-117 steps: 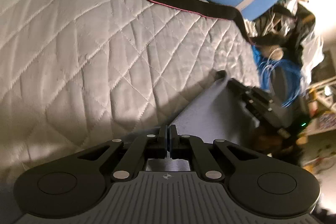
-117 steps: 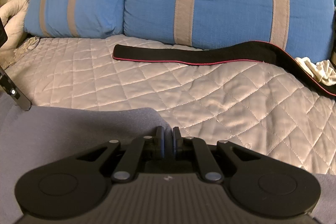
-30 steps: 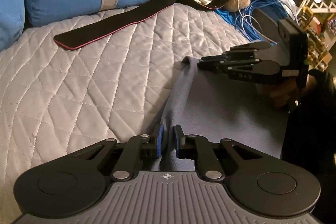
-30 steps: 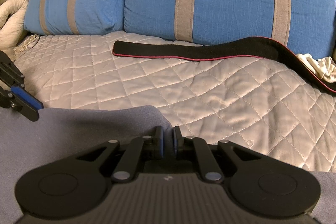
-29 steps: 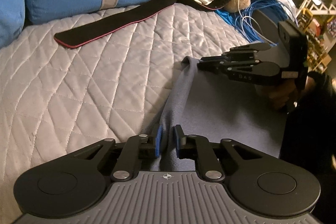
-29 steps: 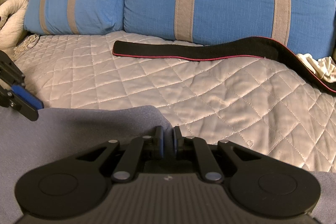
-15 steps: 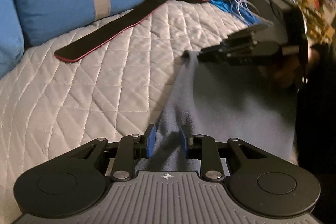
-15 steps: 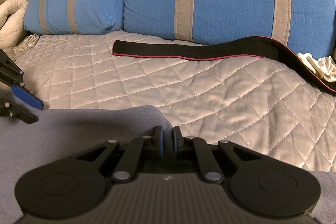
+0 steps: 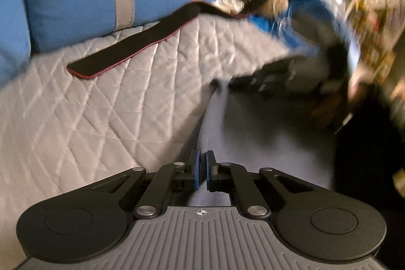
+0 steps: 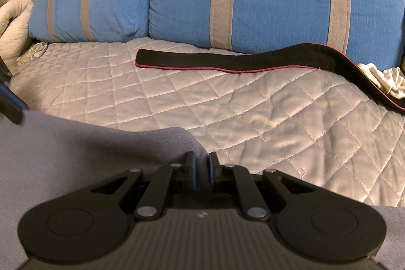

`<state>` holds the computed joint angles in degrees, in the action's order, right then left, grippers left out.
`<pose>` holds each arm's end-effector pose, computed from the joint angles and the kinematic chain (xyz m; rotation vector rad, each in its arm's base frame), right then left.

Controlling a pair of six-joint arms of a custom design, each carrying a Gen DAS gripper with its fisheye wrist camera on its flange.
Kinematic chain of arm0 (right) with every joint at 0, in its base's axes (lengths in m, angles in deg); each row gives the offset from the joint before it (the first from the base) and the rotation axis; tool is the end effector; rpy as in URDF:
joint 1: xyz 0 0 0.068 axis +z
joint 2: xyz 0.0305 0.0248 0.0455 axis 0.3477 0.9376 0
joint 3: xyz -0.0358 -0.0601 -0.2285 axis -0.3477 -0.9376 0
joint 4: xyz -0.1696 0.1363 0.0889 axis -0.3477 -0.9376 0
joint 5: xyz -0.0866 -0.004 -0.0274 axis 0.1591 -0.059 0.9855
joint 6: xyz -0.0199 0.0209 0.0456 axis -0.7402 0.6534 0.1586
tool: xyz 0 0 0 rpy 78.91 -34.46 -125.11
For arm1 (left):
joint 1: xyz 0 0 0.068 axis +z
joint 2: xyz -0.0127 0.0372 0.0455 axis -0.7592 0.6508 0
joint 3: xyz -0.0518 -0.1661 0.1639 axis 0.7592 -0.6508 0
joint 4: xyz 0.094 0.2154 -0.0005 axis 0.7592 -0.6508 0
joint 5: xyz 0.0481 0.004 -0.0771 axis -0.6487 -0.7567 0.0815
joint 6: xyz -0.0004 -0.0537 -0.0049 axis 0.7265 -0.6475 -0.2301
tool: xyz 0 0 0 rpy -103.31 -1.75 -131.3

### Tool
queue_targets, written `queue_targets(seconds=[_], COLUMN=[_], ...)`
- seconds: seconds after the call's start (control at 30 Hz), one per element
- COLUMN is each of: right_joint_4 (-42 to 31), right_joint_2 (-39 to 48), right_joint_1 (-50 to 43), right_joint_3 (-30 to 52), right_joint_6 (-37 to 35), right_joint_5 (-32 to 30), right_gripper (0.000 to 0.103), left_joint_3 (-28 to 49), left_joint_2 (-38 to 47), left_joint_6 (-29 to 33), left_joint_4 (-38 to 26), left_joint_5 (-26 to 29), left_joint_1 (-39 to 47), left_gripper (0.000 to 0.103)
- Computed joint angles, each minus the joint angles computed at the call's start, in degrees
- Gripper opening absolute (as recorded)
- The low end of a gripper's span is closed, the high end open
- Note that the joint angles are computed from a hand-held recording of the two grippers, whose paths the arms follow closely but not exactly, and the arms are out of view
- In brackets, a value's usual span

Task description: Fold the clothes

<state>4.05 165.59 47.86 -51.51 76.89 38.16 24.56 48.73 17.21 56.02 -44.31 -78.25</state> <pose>0.1518 0.0671 0.0691 -0.0305 2.2774 0.0674 0.2449 -0.1567 0.1566 1.2470 2.2924 -0.8000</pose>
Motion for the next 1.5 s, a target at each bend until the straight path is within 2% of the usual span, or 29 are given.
queue_targets(seconds=[0.1,0.23,0.33,0.47,0.5,0.53,0.67,0.77,0.83,0.87,1.03,1.13,1.23,1.3,1.37,1.5], right_joint_4=[0.2,0.1,-0.3,-0.9,-1.0,-1.0,0.1,1.0,-0.9,-2.6,-15.6,-21.2,-21.0,-21.0,-20.9,-28.7], right_joint_2=[-0.4,-0.8,-0.9,-0.9,-0.9,-1.0,-1.3,-2.5,-4.8,-6.1,-9.2,-4.4,2.1,5.7,8.5,15.4], right_joint_1=[0.5,0.0,-0.2,0.2,0.5,0.8,1.7,2.5,4.3,5.6,19.6,29.1,36.1,39.5,41.0,45.0], right_joint_3=[-0.3,-0.5,-0.4,-0.2,-0.2,-0.2,-0.7,-1.3,-1.0,-0.6,6.3,12.6,16.4,18.2,19.3,25.9], right_joint_6=[-0.1,0.0,0.1,0.1,0.1,0.1,0.0,0.0,1.1,1.8,13.0,23.0,31.1,36.3,40.0,43.8], right_joint_5=[0.8,0.4,0.1,0.4,0.8,1.4,2.7,3.7,5.7,7.0,18.6,25.7,30.7,32.7,32.0,34.8], right_gripper=[0.010,0.009,0.009,0.012,0.016,0.032,0.035,0.046,0.066,0.071,0.089,0.096,0.098,0.100,0.100,0.102], left_joint_3=[5.7,10.6,12.6,11.3,10.7,10.3,9.4,9.8,9.7,8.7,3.7,0.6,-2.2,-3.2,-4.7,-9.5], left_joint_2=[4.3,10.5,13.5,14.6,14.6,14.7,13.9,12.2,10.7,9.0,-0.5,-7.2,-13.0,-15.4,-17.8,-23.2], left_joint_6=[-3.2,-7.0,-8.3,-9.7,-9.8,-9.7,-9.5,-9.7,-10.5,-11.0,-12.8,-14.0,-15.0,-14.6,-14.2,-13.5], left_joint_4=[-7.0,-10.3,-11.0,-7.2,-6.1,-5.3,-5.1,-7.8,-8.7,-8.8,-9.3,-9.3,-9.5,-10.3,-10.9,-10.9], left_joint_5=[11.2,12.4,8.1,1.6,-0.1,-1.9,-5.1,-5.7,-8.5,-9.7,-13.6,-15.1,-15.0,-15.4,-16.1,-15.1], left_joint_1=[5.4,8.0,7.4,4.8,4.1,3.6,3.1,4.5,4.9,5.5,9.1,11.4,14.5,16.2,18.1,22.2], left_gripper=[0.004,0.003,0.003,0.004,0.004,0.005,0.008,0.017,0.025,0.027,0.038,0.044,0.048,0.048,0.048,0.048])
